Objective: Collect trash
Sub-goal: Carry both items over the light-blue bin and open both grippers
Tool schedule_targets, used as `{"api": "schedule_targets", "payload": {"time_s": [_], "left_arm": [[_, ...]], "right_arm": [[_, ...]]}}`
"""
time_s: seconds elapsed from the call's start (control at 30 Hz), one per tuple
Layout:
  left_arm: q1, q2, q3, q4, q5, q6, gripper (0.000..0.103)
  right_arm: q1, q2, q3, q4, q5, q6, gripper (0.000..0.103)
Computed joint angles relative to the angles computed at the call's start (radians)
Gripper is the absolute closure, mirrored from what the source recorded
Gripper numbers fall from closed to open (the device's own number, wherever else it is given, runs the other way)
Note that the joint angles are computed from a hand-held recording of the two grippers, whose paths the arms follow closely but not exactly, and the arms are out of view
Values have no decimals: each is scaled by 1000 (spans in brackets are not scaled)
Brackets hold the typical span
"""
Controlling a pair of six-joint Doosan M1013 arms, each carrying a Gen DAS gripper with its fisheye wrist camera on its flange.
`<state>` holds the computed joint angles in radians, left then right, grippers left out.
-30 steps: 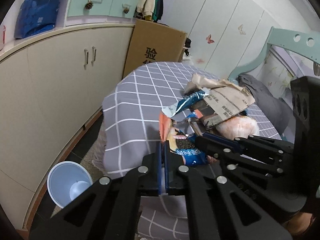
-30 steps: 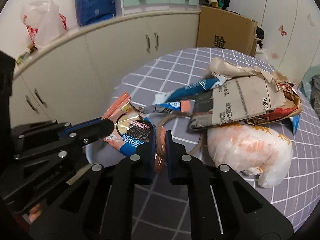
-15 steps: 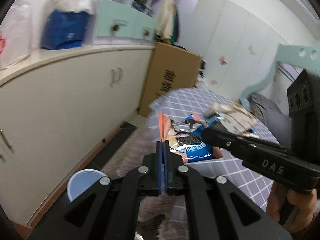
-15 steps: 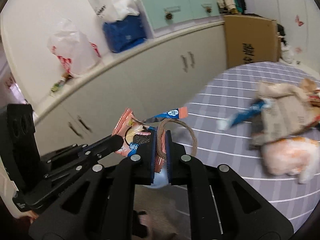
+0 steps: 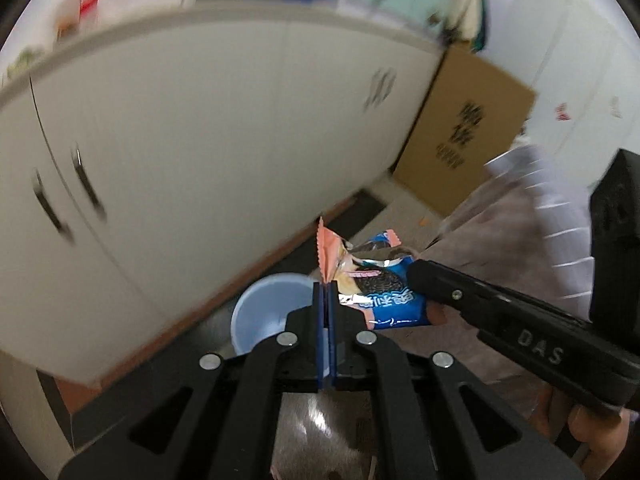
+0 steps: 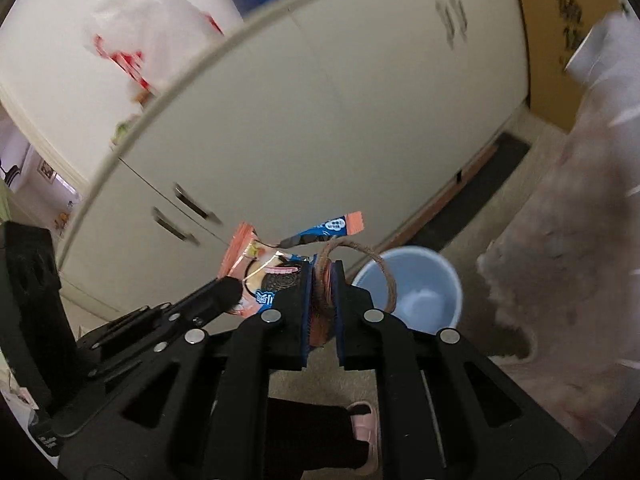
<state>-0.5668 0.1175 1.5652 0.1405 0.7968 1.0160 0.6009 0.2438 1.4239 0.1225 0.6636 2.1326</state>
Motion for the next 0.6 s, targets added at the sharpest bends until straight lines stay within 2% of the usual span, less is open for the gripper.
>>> {"api": "schedule_targets", "payload": {"time_s": [0.2,0.27,0.33,0.37,0.43,0.5,0.6], "left_arm": [[53,104,-11,-93,51,49,101],[65,142,-27,-124,84,74,100],[75,165,-27,-141,78,69,97],[84,179,-28,-179,75,87,92],[98,218,-49,-226,119,107,52],[100,234,-47,-212,122,91,44],[104,256,-55,-232,157,90,43]], "right_arm": [[-14,106,-33,50,62,-39,90],[-18,129,-42,43,85,-40,84],[-29,150,-44,72,94,-53,51],[-33,158,-43,81,89,-49,46],[-39,175,-50,74,110,-39,44],[-48,189,-47,93,118,-46,42],[-53,194,-41,95,135,-41,42]]}}
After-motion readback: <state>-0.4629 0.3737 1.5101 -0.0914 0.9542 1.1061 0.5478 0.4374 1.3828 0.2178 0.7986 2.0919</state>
